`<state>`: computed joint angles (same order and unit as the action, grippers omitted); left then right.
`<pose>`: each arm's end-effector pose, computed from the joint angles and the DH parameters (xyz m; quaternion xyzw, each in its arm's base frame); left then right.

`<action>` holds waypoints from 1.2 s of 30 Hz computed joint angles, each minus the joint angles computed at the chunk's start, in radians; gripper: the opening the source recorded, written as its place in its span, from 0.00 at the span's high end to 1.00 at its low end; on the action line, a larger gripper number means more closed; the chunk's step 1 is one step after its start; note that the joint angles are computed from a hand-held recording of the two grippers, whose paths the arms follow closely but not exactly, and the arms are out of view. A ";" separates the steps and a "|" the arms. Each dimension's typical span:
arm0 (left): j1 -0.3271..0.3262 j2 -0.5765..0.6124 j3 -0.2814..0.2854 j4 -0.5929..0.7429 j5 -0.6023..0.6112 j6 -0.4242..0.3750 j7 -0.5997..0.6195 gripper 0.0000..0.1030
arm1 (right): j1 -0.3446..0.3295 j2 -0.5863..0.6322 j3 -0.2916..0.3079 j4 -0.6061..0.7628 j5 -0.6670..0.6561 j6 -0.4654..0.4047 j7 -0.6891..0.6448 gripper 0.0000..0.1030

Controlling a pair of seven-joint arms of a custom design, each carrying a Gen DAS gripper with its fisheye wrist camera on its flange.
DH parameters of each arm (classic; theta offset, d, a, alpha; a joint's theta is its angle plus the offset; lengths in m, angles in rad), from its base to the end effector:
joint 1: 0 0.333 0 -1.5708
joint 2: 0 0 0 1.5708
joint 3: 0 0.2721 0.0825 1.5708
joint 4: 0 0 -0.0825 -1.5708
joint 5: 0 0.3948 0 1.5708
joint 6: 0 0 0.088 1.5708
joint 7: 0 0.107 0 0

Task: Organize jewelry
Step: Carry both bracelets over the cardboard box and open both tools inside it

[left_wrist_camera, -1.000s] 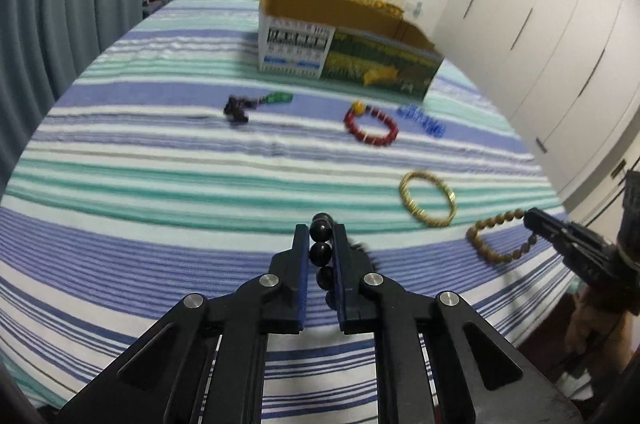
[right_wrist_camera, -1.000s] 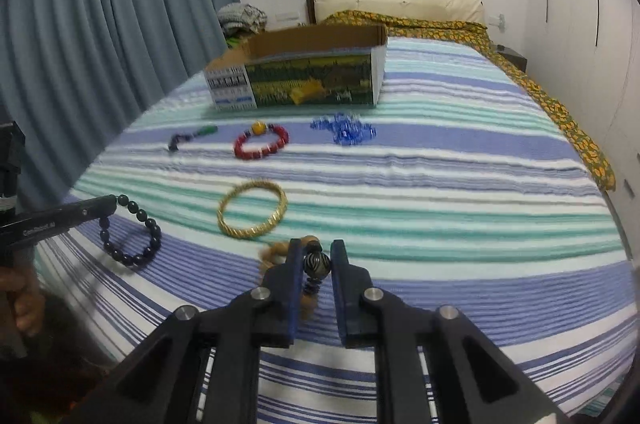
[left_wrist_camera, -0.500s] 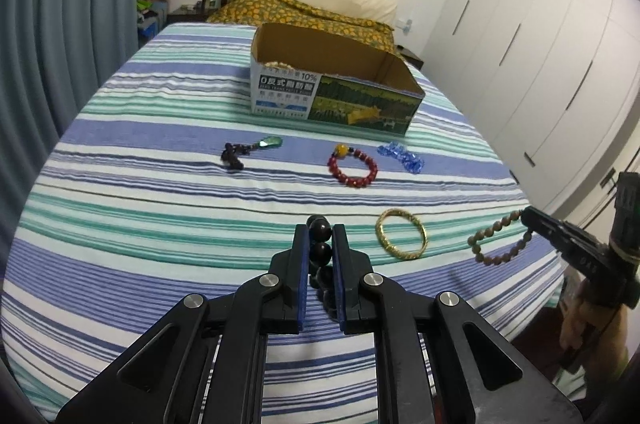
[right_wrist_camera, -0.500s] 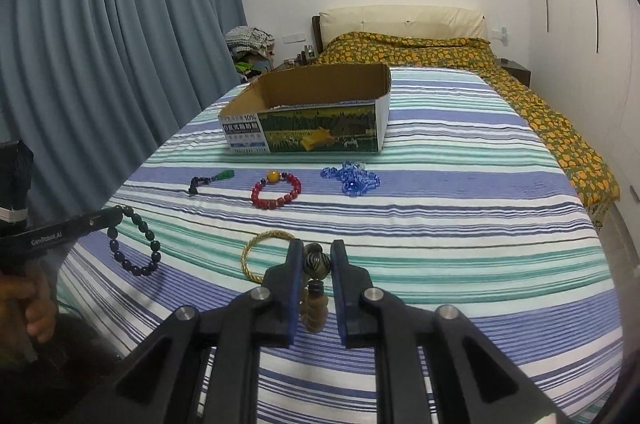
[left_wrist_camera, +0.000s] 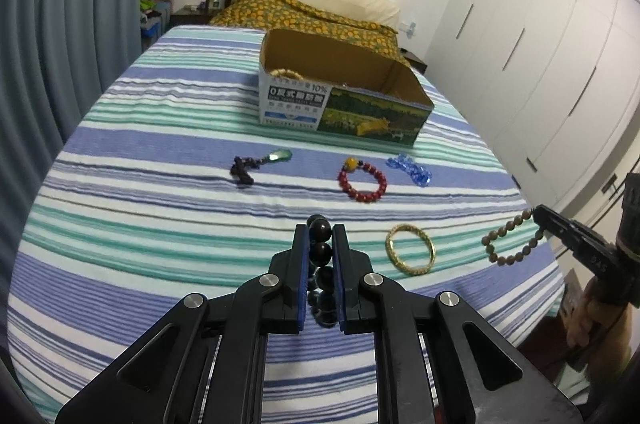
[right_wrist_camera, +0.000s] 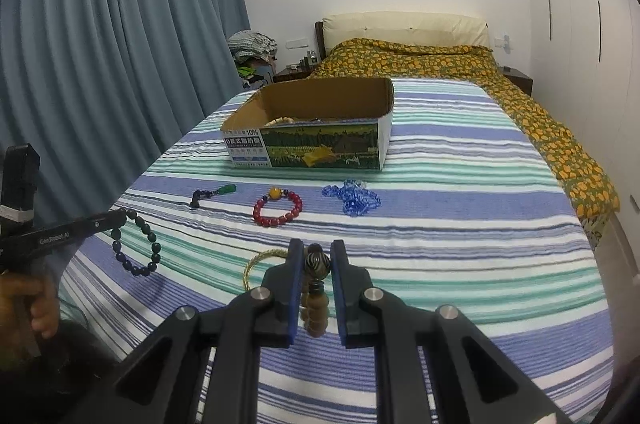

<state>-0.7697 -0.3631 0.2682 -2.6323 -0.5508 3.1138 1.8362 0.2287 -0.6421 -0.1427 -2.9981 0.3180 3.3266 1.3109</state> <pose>0.4311 -0.1870 0.4010 -0.5785 0.7057 -0.3951 0.1059 0.3770 0.0054 0.3831 -0.6241 0.6321 -0.2870 0.3586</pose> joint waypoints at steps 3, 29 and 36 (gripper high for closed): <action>-0.007 0.009 0.013 0.021 -0.008 -0.005 0.017 0.91 | 0.000 0.018 0.001 0.025 -0.009 -0.002 -0.009 0.86; 0.140 0.507 -0.053 0.771 -0.243 -0.273 0.304 0.91 | 0.505 0.417 -0.484 0.657 0.126 -0.154 -0.387 0.86; 0.211 0.774 -0.089 1.117 -0.065 -0.380 0.142 0.91 | 0.635 0.735 -0.647 1.014 0.610 -0.380 -0.705 0.86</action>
